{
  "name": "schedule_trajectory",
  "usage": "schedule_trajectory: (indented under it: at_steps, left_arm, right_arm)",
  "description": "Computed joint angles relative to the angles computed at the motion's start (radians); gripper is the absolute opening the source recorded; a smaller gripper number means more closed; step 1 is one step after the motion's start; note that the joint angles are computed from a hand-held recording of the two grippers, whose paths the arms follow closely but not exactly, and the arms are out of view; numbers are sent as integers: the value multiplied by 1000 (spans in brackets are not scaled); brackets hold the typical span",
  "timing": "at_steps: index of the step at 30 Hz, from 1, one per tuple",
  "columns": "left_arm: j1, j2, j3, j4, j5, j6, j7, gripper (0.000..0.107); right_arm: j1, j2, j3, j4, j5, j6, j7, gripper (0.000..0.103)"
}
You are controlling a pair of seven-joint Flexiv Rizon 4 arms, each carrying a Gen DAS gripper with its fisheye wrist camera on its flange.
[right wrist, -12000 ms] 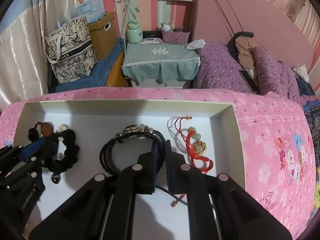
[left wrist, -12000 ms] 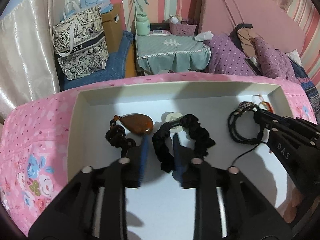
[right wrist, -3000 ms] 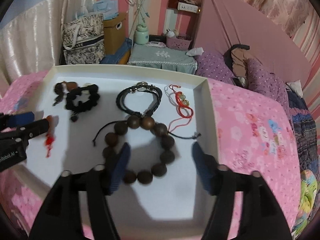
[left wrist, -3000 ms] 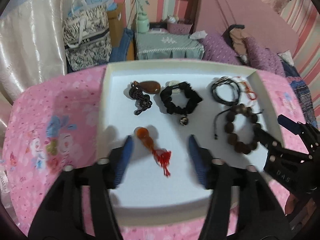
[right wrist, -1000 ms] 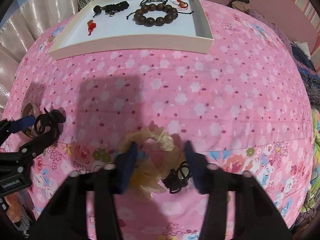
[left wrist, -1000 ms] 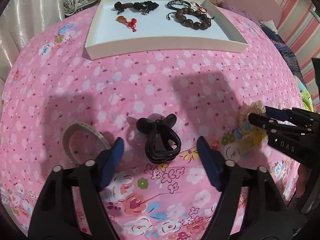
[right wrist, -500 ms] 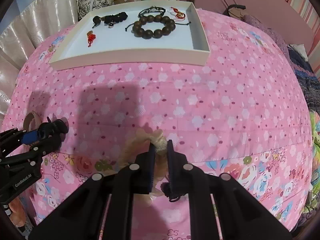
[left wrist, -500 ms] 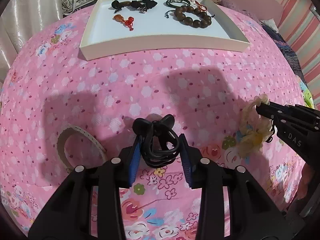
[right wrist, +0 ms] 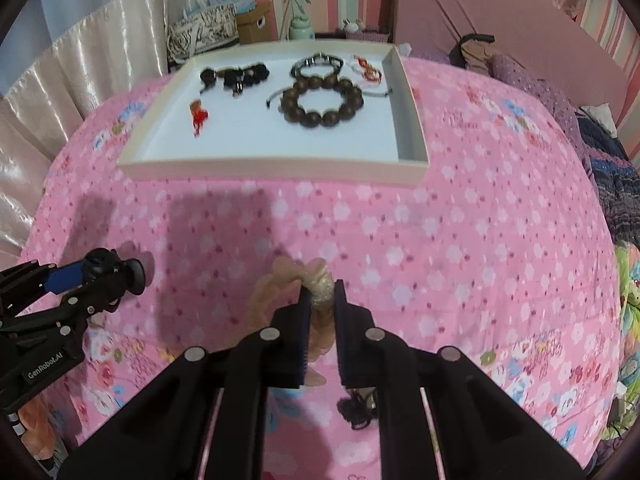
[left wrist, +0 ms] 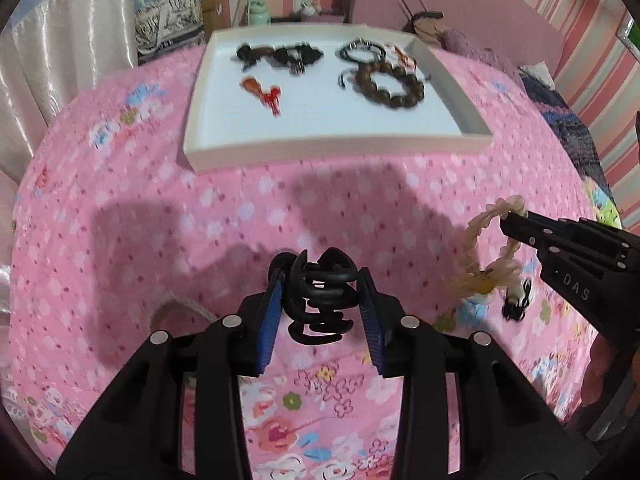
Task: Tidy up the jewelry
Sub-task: 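Carry the claw clip with the left tool while the right tool carries the flower scrunchie into the tray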
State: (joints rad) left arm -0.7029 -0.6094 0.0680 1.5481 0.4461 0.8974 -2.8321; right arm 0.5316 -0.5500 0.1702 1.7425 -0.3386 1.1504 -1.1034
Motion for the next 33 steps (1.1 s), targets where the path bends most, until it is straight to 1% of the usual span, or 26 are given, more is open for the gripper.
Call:
schedule_trajectory:
  at_steps: [1,8,11,15,19,23,27,33]
  left_arm:
    - [-6,3,11,-7,13,-4,-8,36]
    - [8,5,32,-45,55,2,-19,36]
    - [15,5,41,-59,73,6,-22,36]
    - [29,-3,47,-83,89,14,-13,36]
    - [51,-26,54,-124,91,16,13,36]
    - [74,-57,60,-160,76,17,42,36]
    - [113,-88,53,-173,28,22,88,36]
    - [160,-134,53,-170,-52,43,139,36]
  right_arm:
    - [1,-2,-1,-7,0,7,2,10]
    - [13,-30,-16,-80,-11,44,6,10]
    - [14,-57,-15,-135,-8,46,0,10]
    - [17,-98,-13,-212,3,31,-12,10]
    - [29,-156,-21,-315,7,-6,-25,10]
    - [32,-211,-23,-405,21,-44,-42,10]
    - [26,-273,-3,-503,54,-89,-83,10]
    - [42,-364,6,-629,92,-155,-142,10]
